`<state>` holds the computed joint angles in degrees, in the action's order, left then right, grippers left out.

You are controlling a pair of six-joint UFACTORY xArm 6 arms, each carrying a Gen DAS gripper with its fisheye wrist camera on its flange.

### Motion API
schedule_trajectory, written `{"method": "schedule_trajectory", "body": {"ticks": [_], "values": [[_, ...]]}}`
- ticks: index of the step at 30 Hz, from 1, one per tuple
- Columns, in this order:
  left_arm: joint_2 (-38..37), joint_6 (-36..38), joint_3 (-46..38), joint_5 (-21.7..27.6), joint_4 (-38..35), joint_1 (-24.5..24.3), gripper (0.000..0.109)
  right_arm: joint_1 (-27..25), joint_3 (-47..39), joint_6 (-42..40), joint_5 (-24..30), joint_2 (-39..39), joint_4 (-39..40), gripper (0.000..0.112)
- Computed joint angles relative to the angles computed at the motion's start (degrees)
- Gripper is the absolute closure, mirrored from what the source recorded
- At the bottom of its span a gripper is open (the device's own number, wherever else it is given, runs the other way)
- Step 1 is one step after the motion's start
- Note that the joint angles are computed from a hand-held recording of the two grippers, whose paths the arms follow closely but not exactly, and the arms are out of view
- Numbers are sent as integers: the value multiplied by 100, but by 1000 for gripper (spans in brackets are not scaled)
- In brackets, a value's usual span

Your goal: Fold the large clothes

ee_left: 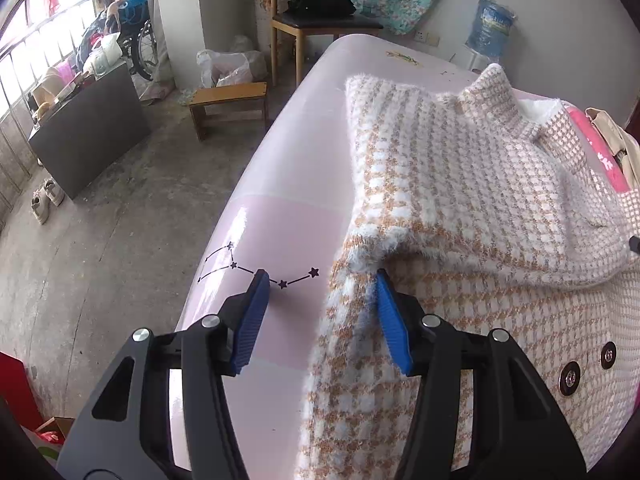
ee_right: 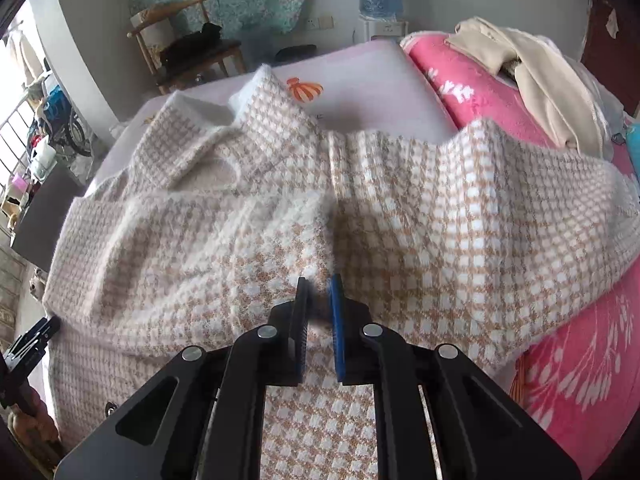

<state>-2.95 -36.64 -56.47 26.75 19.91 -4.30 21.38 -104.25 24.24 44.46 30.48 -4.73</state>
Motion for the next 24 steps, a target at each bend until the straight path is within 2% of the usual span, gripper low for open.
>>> {"method": "schedule_trajectory", "body": {"ticks": [4, 7, 11, 14, 18, 21, 24], "values": [[-16, 122, -4, 37, -110, 2, 58, -16, 526, 159, -227, -256, 28, 102], [-122, 462, 90, -4, -546, 46, 58, -14, 806, 308, -482, -477, -68, 102], [-440, 697, 333, -165, -831, 97, 58, -82, 623, 64, -257, -261, 279, 101], [-801, 980, 483, -254, -1112, 117, 58, -136, 663, 51, -227, -383, 336, 88], [-1108, 1620, 438, -356, -1760, 111, 59, -78, 706, -162, -500, -608, 322, 65], [-800, 2361, -13, -321, -2658, -21, 59, 103, 314, -929, -589, -368, 740, 55], [-70, 2856, -688, -226, -3324, -195, 59, 300, -342, -1565, -510, 169, 1052, 53]]}}
